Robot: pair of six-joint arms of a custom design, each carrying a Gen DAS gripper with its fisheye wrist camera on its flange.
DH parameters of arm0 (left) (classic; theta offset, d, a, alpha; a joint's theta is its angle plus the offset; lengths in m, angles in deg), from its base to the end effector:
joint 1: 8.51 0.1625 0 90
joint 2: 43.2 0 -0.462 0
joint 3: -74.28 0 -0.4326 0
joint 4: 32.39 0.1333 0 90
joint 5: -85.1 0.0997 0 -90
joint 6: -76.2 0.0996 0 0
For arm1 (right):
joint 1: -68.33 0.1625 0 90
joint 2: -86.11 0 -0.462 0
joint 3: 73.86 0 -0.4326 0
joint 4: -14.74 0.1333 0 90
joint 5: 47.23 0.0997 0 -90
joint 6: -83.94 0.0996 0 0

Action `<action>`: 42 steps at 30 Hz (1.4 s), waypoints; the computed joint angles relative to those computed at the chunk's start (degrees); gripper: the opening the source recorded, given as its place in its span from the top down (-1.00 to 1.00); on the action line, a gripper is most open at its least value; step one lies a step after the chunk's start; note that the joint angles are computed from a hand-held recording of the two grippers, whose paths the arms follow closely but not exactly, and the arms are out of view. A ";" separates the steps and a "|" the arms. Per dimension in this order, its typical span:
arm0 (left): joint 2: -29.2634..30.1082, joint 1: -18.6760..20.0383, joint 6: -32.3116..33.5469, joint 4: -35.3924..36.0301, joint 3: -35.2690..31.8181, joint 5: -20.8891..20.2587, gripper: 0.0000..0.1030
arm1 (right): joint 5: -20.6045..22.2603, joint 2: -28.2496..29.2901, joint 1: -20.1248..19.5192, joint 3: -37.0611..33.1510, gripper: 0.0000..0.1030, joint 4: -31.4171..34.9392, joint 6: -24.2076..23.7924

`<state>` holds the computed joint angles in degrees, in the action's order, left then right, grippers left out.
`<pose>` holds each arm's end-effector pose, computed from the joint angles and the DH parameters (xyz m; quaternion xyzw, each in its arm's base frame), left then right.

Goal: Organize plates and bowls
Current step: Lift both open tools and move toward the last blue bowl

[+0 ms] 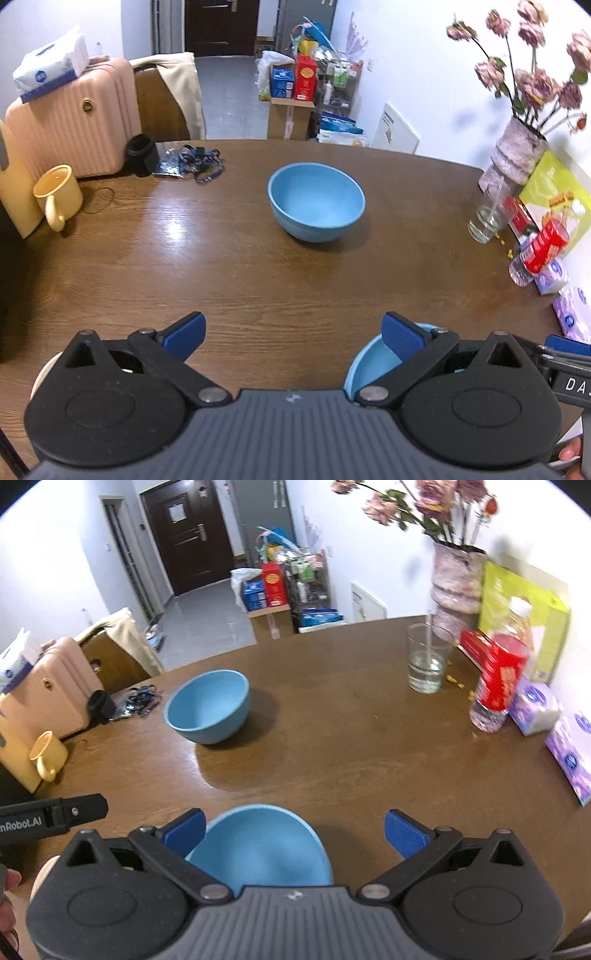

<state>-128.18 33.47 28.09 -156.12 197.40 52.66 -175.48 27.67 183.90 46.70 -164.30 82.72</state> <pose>-0.2084 -0.4799 0.2946 0.0178 0.8758 -0.3353 0.3466 0.3100 -0.4818 0.1492 0.1387 -0.9115 0.2822 0.2651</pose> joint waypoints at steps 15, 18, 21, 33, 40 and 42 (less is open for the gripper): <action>-1.64 0.75 0.01 5.05 -6.15 4.34 -1.00 | 3.74 3.66 3.23 -10.42 -1.00 7.30 -0.26; -1.38 1.78 1.74 4.10 -7.39 4.41 -1.00 | 3.31 4.99 3.62 -12.72 -1.00 8.65 0.74; -1.09 3.16 3.61 3.07 -8.70 3.67 -1.00 | 3.16 6.40 3.73 -15.14 -1.00 10.87 3.23; -0.60 9.71 17.61 -4.87 -14.83 0.83 -1.00 | 3.26 14.84 4.93 -26.26 -1.00 16.53 16.62; 3.62 14.04 23.95 -9.12 -19.87 -3.23 -1.00 | 2.41 18.98 4.57 -31.51 -0.98 20.09 22.31; 5.21 15.09 24.52 -9.24 -21.07 -4.26 -1.00 | 1.53 20.00 4.13 -33.05 -0.93 21.68 22.98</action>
